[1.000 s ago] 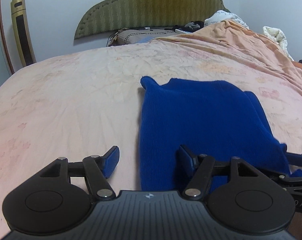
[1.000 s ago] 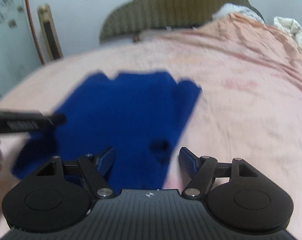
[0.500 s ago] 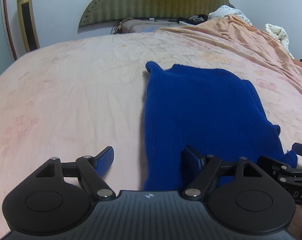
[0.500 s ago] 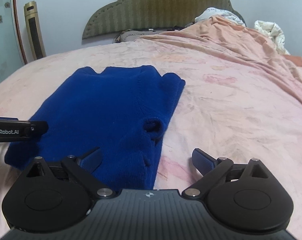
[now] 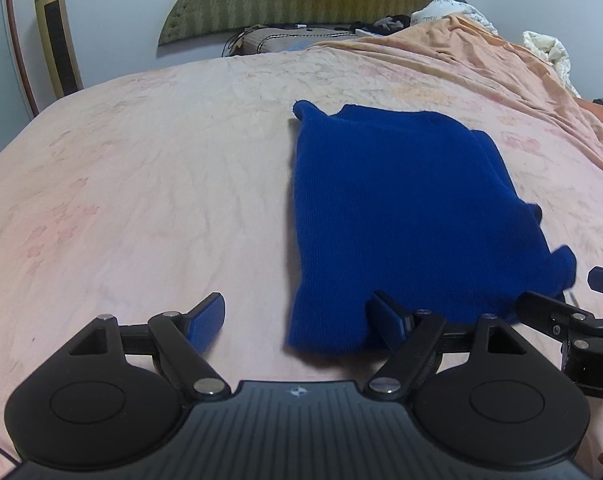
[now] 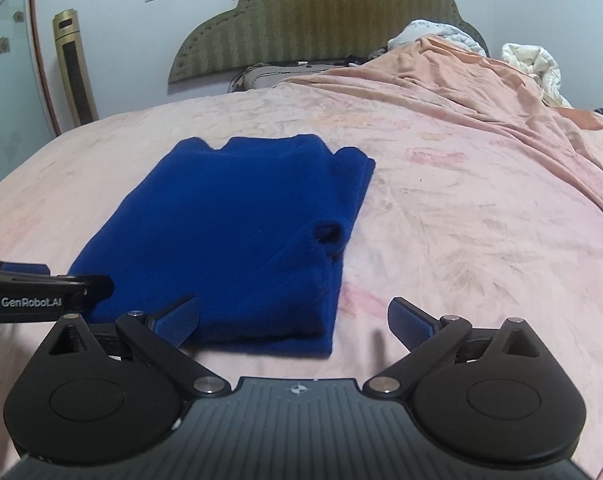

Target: Fold small clothes

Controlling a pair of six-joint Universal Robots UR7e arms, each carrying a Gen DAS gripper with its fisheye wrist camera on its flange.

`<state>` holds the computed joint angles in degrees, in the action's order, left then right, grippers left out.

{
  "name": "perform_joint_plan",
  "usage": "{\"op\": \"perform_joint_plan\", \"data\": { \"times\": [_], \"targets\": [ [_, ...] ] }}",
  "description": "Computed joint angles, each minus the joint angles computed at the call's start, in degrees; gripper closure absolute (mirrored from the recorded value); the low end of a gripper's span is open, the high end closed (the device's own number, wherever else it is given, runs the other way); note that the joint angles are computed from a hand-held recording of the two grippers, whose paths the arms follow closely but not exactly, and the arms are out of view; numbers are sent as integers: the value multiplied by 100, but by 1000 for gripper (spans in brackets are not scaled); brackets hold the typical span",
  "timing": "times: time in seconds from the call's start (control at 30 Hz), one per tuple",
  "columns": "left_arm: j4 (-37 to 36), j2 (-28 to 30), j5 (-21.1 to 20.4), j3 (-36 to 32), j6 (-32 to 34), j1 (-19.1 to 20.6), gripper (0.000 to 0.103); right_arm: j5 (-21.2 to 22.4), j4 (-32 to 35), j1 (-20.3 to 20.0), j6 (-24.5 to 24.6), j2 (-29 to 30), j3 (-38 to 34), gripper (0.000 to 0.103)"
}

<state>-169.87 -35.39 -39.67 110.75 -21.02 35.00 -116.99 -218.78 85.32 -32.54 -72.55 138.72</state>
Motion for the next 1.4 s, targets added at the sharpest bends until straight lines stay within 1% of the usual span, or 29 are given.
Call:
{"op": "perform_joint_plan", "data": {
  "times": [0.13,0.23,0.3,0.4,0.47,0.53,0.57,0.6,0.7,0.97,1.17,1.4],
  "targets": [
    [63,-93,8,161,-115,-63,23,-38,104,102,255,-87,128,0],
    [92,-161,-25,275,-204,-88,23,-173,186,180,506,-87,164,0],
    [170,-198,-29,322,-274,-98,23,-255,151,220,531,-38,191,0],
    [310,-244,-30,386,-384,-112,23,-494,197,323,546,40,185,0],
    [467,-264,17,417,-495,-130,23,-595,289,368,551,52,188,0],
    [473,-285,73,478,-543,-145,22,-699,282,411,547,87,194,0],
    [487,-299,95,502,-575,-153,21,-772,239,443,556,124,195,0],
    [517,-318,119,524,-619,-158,17,-810,219,455,557,137,198,0],
    [524,-365,185,595,-718,-168,16,-907,181,478,616,160,219,0],
    [635,-449,186,684,-970,-186,14,-1037,273,483,782,95,286,0],
    [704,-490,199,739,-1056,-216,14,-1187,63,595,603,177,304,0],
    [752,-541,174,784,-1098,-227,14,-1107,234,615,689,35,366,0]
  ]
}}
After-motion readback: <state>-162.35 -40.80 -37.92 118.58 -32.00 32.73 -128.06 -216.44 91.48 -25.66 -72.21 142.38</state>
